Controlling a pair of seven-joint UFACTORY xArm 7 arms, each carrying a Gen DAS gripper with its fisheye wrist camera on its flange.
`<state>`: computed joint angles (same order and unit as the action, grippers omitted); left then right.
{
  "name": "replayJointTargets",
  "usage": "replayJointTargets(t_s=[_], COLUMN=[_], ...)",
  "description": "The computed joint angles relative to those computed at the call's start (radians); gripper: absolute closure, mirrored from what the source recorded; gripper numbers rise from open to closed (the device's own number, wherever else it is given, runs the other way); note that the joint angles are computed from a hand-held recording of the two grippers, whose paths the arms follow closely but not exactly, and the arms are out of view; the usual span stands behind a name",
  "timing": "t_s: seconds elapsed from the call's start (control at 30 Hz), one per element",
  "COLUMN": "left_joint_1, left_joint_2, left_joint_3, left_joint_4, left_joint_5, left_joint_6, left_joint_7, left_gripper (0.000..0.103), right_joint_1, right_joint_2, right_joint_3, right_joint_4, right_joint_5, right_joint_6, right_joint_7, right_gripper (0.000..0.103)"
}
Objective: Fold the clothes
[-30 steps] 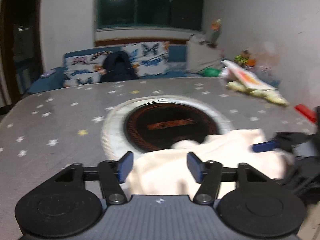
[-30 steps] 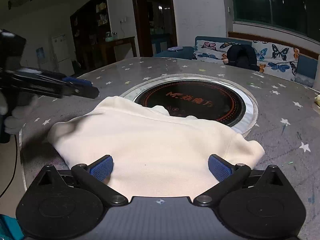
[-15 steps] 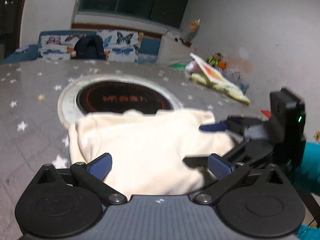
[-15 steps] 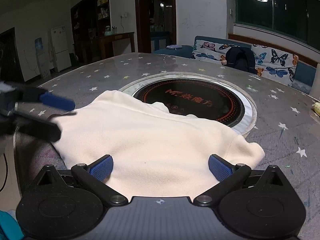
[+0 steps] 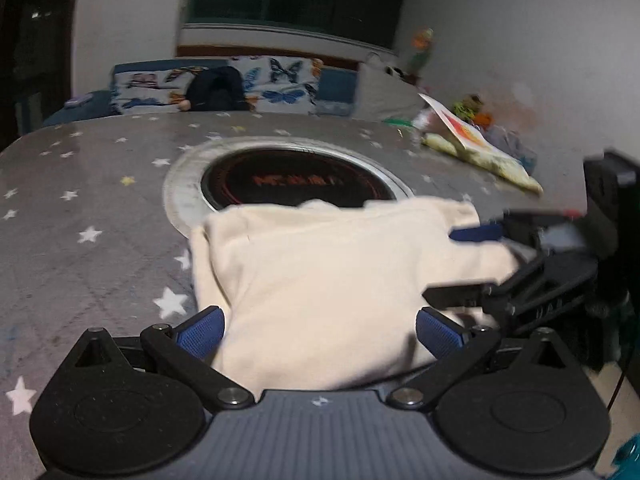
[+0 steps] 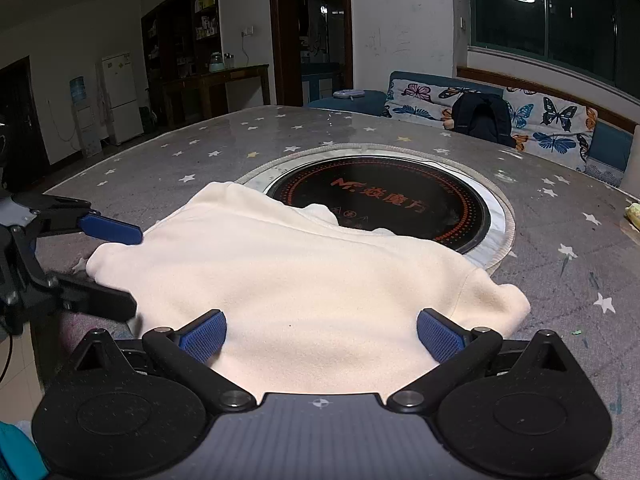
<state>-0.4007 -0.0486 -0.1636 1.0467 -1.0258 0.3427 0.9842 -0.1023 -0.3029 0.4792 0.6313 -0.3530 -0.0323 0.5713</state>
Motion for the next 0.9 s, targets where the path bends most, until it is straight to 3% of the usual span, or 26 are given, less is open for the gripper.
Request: replayJointTargets(t_s=[0.13, 0.27, 0.33, 0.43, 0.53, 0.63, 0.8, 0.9], left_joint_1=[-0.011, -0.018, -0.018, -0.017, -0.015, -0.008, 0.015, 0.025], left_joint_2=[-0.013, 0.034, 0.048, 0.073, 0.104, 0.128, 0.114, 0.111], left_joint_3=[0.004, -0.018, -0.027, -0.043, -0.055, -0.061, -0.072, -0.069], left_joint_4=[0.029, 0.085, 0.101, 0.122, 0.128, 0.119, 0.113, 0.134], left_joint_5=[-0.117, -0.1, -0.139, -0.179, -0.125, -0.038, -0.058, -0.099], left_joint_6=[0.02, 0.02, 0.027, 0.029, 0.024, 0.013, 0.012, -0.002], left_joint_7=[0.087, 0.058, 0.091, 0.125, 0.071, -0.006, 0.033, 0.054], left_gripper=[0.0, 0.0, 0.0, 0.0, 0.0, 0.0, 0.0, 0.0], right_joint_1=[0.004, 0.0, -0.002, 0.059, 0.103, 0.093, 0.172, 0.14], right_joint_2=[0.005, -0.012, -0.039, -0.079, -0.095, -0.112, -0.128, -0.128], right_joint_3=[-0.004, 0.004, 0.011, -0.044, -0.08, -0.07, -0.149, -0.143], right_joint_4=[0.005, 0.005, 0.002, -0.021, -0.041, -0.067, -0.072, -0.051], right_joint_5=[0.0, -0.002, -0.006, 0.011, 0.026, 0.01, 0.042, 0.039], right_joint_6=[0.001, 0.018, 0.033, 0.042, 0.082, 0.092, 0.11, 0.107], right_joint_7=[0.0, 0.017, 0.033, 0.012, -0.014, -0.015, -0.081, -0.092], right_gripper=[0.0, 0.0, 0.0, 0.0, 0.0, 0.0, 0.0, 0.0])
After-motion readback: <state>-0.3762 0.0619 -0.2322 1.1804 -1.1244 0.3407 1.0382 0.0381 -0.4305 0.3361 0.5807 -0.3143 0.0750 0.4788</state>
